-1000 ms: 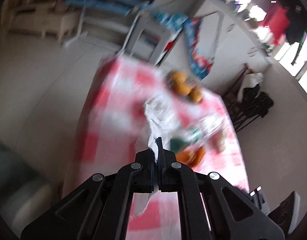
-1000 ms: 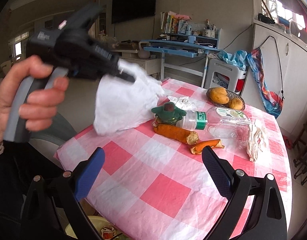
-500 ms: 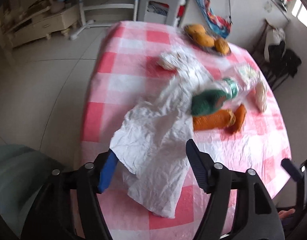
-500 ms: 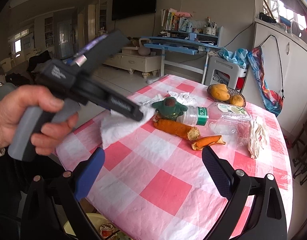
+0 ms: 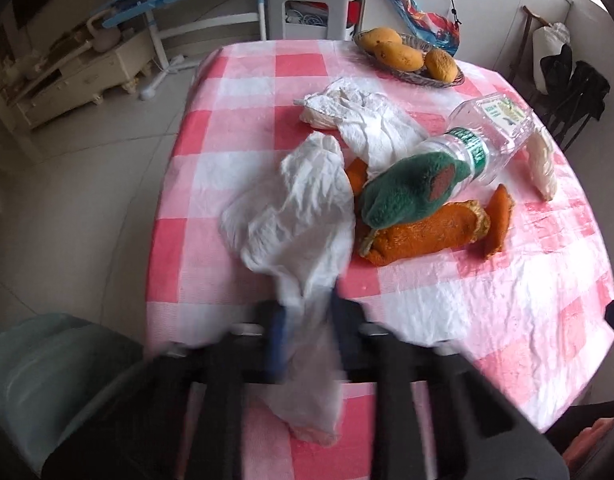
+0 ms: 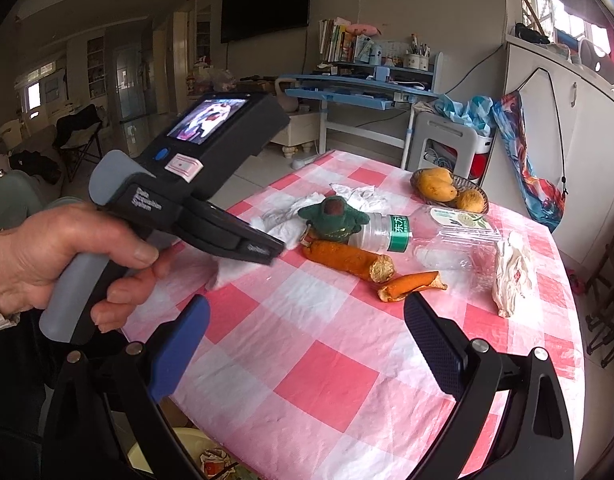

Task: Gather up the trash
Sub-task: 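Lift the white plastic bag off the table with the left gripper, then grasp the orange carrot peel with the right gripper while the left holds the bag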

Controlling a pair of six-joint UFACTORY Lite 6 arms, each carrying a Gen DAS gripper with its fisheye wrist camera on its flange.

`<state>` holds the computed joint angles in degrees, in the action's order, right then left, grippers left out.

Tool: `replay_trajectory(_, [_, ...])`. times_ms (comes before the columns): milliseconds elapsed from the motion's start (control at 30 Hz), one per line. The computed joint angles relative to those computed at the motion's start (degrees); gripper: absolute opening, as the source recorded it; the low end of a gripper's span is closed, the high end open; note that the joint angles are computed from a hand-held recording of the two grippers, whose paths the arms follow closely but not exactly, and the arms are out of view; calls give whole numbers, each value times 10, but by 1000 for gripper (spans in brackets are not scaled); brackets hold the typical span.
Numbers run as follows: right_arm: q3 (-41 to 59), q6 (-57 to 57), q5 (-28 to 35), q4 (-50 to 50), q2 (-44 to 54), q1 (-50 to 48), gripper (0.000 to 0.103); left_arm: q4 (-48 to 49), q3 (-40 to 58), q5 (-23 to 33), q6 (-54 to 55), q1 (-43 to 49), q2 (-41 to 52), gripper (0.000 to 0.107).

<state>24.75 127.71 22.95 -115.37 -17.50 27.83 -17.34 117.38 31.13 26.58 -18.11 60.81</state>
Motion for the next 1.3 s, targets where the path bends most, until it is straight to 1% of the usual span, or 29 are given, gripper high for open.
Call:
replay_trajectory(33, [-1, 1, 0, 0, -1, -1, 93, -18, 5, 9, 10, 3, 1, 7])
replay_trajectory(67, [-3, -1, 1, 4, -4, -1, 93, -33, -4, 4, 20, 5, -8, 6])
replay_trajectory(200, [-4, 4, -3, 2, -4, -12, 93, -129, -71, -29, 98, 20, -76, 6])
replay_trajectory(267, [-3, 14, -11, -6, -5, -24, 93, -206, -108, -46, 161, 32, -113, 6])
replay_trajectory(333, [-1, 34, -22, -25, -5, -42, 93, -291, -129, -42, 227, 48, -137, 6])
replay_trajectory(433, [7, 86, -39, -72, 2, -78, 93, -374, -147, -35, 286, 67, -162, 6])
replay_trajectory(500, [17, 127, -55, -102, 16, -109, 93, -395, -145, -28, 293, 76, -166, 6])
replay_trajectory(600, [39, 237, -88, -196, 45, -168, 93, -387, -118, -4, 267, 87, -154, 6])
replay_trajectory(633, [49, 253, -93, -206, 57, -181, 93, -383, -110, 2, 258, 90, -149, 6])
replay_trajectory(667, [54, 263, -96, -215, 63, -193, 91, -379, -101, 11, 250, 92, -144, 6])
replay_trajectory(733, [76, 318, -110, -264, 88, -225, 75, -376, -88, 23, 240, 93, -135, 6])
replay_trajectory(767, [86, 341, -116, -283, 101, -237, 73, -377, -88, 25, 240, 93, -134, 6])
replay_trajectory(800, [100, 363, -117, -301, 120, -249, 68, -383, -92, 28, 246, 94, -137, 6])
replay_trajectory(833, [110, 380, -121, -316, 134, -257, 59, -387, -94, 31, 250, 95, -138, 6])
replay_trajectory(900, [132, 401, -125, -333, 164, -266, 53, -394, -97, 34, 257, 94, -141, 6])
replay_trajectory(933, [147, 387, -125, -316, 181, -266, 51, -396, -98, 35, 259, 93, -142, 6])
replay_trajectory(1000, [173, 305, -126, -231, 210, -264, 44, -398, -101, 34, 263, 92, -147, 6])
replay_trajectory(1100, [201, 202, -125, -118, 245, -261, 39, -402, -103, 38, 268, 95, -149, 6])
replay_trajectory(1133, [209, 169, -122, -85, 256, -257, 39, -402, -101, 40, 268, 95, -147, 6])
replay_trajectory(1200, [219, 141, -121, -59, 270, -253, 39, -402, -99, 42, 268, 96, -147, 6])
replay_trajectory(1267, [230, 64, -116, 13, 280, -242, 39, -400, -95, 44, 268, 96, -144, 6])
replay_trajectory(1300, [229, 46, -115, 28, 278, -241, 39, -398, -93, 43, 267, 96, -144, 6])
